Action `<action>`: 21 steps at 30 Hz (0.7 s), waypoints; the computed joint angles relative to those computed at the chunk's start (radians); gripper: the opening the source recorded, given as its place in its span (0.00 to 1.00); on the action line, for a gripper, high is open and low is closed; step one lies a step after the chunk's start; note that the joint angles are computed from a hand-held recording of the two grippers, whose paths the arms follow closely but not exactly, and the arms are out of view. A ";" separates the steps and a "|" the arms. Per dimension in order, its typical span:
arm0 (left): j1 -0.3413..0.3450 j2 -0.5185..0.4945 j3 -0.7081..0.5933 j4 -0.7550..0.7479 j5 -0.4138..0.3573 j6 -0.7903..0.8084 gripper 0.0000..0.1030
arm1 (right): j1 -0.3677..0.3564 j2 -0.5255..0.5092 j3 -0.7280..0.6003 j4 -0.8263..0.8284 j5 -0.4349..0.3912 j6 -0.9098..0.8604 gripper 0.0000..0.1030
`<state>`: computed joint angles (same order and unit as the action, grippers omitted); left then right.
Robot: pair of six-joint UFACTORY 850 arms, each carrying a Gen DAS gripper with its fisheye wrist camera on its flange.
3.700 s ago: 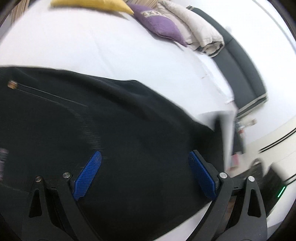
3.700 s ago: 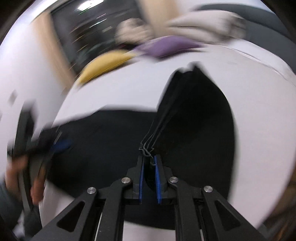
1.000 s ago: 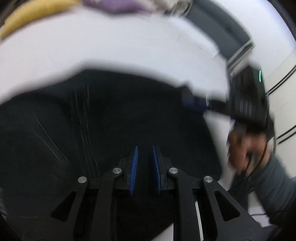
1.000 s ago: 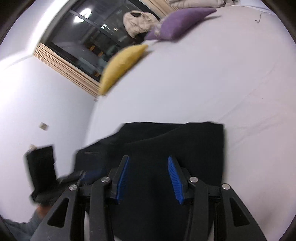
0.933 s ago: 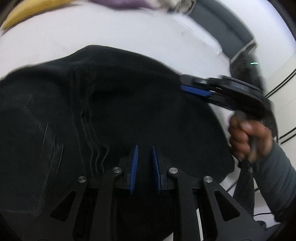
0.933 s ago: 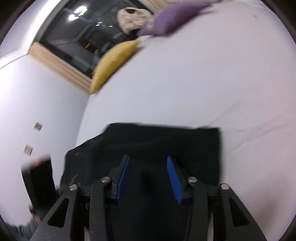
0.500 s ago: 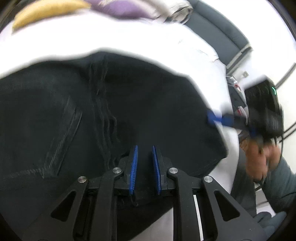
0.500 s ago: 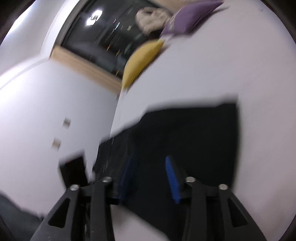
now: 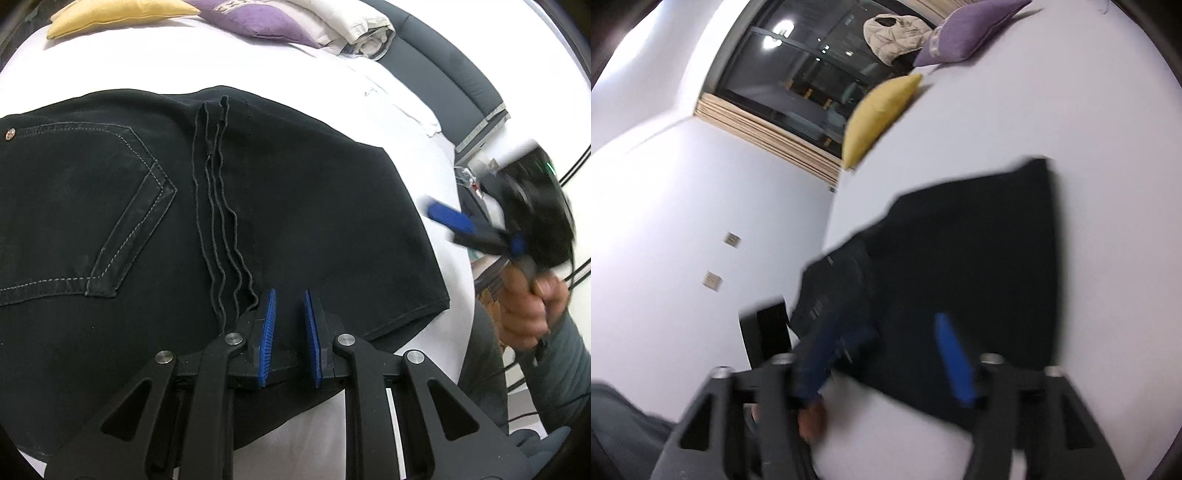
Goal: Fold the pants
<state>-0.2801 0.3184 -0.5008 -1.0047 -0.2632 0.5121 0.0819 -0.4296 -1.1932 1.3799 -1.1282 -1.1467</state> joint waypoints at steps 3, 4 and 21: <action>0.016 -0.046 -0.056 0.121 -0.027 -0.128 0.15 | 0.065 -0.137 -0.160 -0.102 0.088 0.197 0.65; 0.015 -0.060 -0.079 0.177 -0.034 -0.191 0.15 | 0.073 -0.181 -0.212 -0.129 0.086 0.231 0.63; -0.111 -0.133 -0.166 0.836 -0.027 -0.886 0.15 | 0.030 0.044 0.131 -0.116 0.114 0.022 0.43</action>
